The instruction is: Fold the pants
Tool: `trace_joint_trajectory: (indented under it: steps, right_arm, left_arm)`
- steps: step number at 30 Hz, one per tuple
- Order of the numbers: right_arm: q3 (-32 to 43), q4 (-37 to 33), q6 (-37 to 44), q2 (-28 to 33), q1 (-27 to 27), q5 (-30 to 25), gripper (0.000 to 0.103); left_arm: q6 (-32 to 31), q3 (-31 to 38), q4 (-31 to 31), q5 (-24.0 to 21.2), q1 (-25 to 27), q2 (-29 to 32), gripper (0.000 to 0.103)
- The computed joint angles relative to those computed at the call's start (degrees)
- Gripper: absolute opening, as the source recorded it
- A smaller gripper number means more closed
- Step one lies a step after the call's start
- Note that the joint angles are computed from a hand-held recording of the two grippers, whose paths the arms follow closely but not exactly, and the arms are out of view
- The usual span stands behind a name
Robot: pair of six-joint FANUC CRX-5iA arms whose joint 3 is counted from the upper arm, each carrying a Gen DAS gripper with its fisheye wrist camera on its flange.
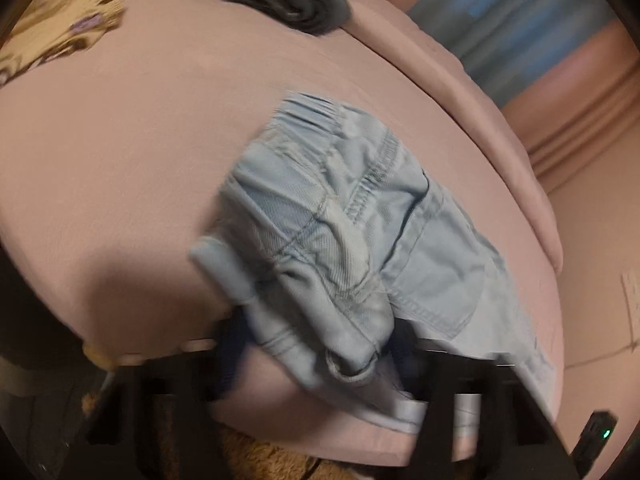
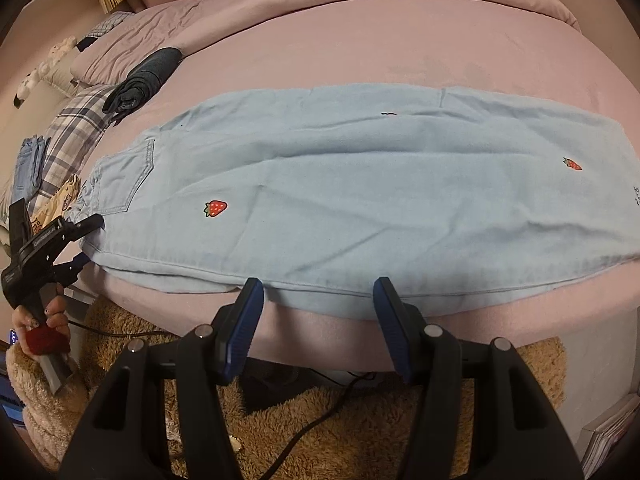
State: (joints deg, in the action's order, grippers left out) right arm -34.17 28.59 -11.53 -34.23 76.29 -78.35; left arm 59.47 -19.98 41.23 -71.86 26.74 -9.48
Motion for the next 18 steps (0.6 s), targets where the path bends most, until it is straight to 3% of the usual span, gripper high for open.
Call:
trace_joint_trajectory:
  steps: [2, 7, 13, 16, 18]
  right_arm:
    - [0.2, -0.4, 0.0, -0.1, 0.2, 0.1, 0.057]
    - [-0.7, -0.7, -1.5, -1.7, 1.4, -1.6, 0.057]
    - [-2.3, -1.5, -2.4, -3.6, 0.4, -0.9, 0.056]
    - [-2.2, -1.2, -2.4, -3.8, 0.8, -1.4, 0.056]
    - [-3.0, 0.0, -5.9, -5.4, 2.6, -4.1, 0.057]
  left_arm:
    - [-0.3, -0.6, 3.3, -2.4, 1.9, 0.7, 0.027]
    - [-4.0, -0.7, 3.0, 1.0, 2.9, -3.4, 0.023]
    - [-2.9, -0.2, -3.3, 1.9, 1.3, -3.2, 0.023]
    - [-2.2, 0.0, -3.8, 0.9, 1.7, -1.9, 0.029]
    - [-2.1, 0.2, -3.8, -0.1, 2.7, -1.6, 0.042]
